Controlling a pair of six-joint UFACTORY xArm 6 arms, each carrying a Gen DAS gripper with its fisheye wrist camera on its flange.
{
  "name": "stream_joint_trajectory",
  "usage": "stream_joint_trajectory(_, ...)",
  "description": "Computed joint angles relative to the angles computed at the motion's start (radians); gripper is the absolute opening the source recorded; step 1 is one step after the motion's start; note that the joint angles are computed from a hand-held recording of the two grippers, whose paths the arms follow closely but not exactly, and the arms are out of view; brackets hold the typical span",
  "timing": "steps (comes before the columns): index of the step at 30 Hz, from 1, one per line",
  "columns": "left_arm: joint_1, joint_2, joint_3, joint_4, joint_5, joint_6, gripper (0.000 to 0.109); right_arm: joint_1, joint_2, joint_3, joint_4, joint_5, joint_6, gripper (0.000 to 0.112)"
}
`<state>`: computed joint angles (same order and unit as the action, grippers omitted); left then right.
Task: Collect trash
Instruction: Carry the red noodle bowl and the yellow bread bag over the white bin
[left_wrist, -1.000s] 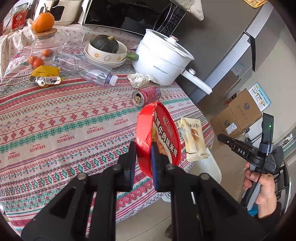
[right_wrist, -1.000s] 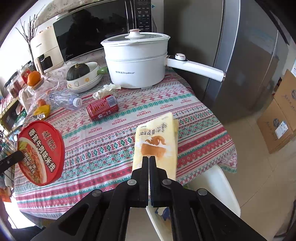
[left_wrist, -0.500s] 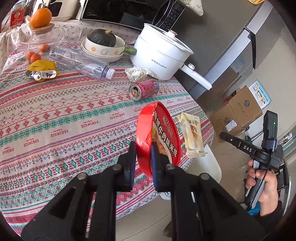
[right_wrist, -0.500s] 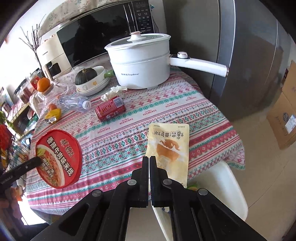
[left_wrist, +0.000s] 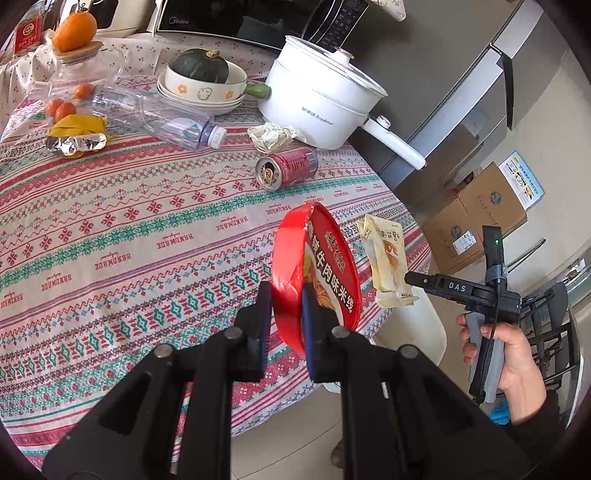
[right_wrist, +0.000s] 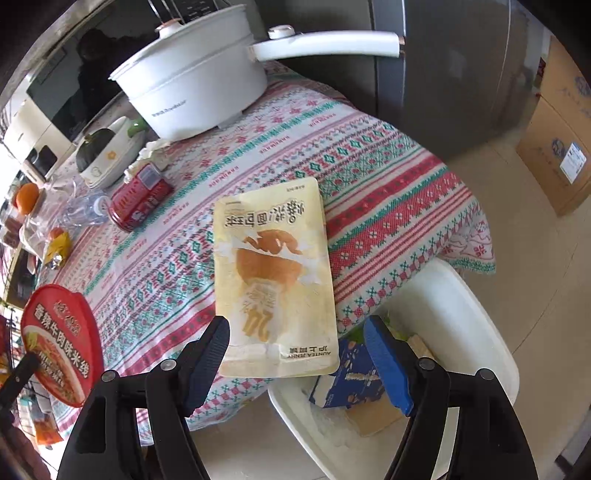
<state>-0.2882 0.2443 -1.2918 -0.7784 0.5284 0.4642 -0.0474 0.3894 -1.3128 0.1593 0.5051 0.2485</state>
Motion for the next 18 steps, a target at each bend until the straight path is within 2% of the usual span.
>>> stream_joint_trajectory(3, 0.0, 0.006, 0.001, 0.017, 0.001, -0.008, 0.017, -0.005, 0.055, -0.04, -0.032, 0.032, 0.047, 0.075)
stream_joint_trajectory(5, 0.001, 0.011, 0.0, 0.034, 0.003, -0.022, 0.017, -0.007, 0.081, -0.056, -0.019, 0.041, 0.044, 0.069)
stream_joint_trajectory(7, 0.002, 0.012, 0.002, 0.043, 0.005, -0.03, 0.017, -0.011, 0.079, -0.042, 0.054, 0.008, 0.003, 0.061)
stream_joint_trajectory(9, 0.002, 0.01, 0.004, 0.048, 0.003, -0.032, 0.017, -0.012, 0.071, -0.037, 0.031, 0.013, 0.023, 0.055)
stream_joint_trajectory(11, 0.002, 0.006, 0.008, 0.047, 0.001, -0.029, 0.017, -0.011, 0.057, -0.027, -0.013, 0.022, 0.043, 0.046)
stream_joint_trajectory(14, 0.001, 0.0, 0.014, 0.044, -0.001, -0.027, 0.017, -0.008, 0.017, 0.007, -0.096, 0.016, 0.078, 0.022)
stream_joint_trajectory(15, 0.0, -0.002, 0.017, 0.045, -0.002, -0.027, 0.017, -0.01, 0.003, 0.023, -0.085, 0.004, 0.062, 0.013)
stream_joint_trajectory(16, -0.001, -0.004, 0.02, 0.046, -0.004, -0.026, 0.017, -0.011, -0.015, 0.043, -0.048, -0.01, 0.031, 0.009)
stream_joint_trajectory(18, -0.003, -0.008, 0.025, 0.047, -0.007, -0.026, 0.017, -0.015, -0.051, 0.082, 0.051, -0.041, -0.044, 0.006)
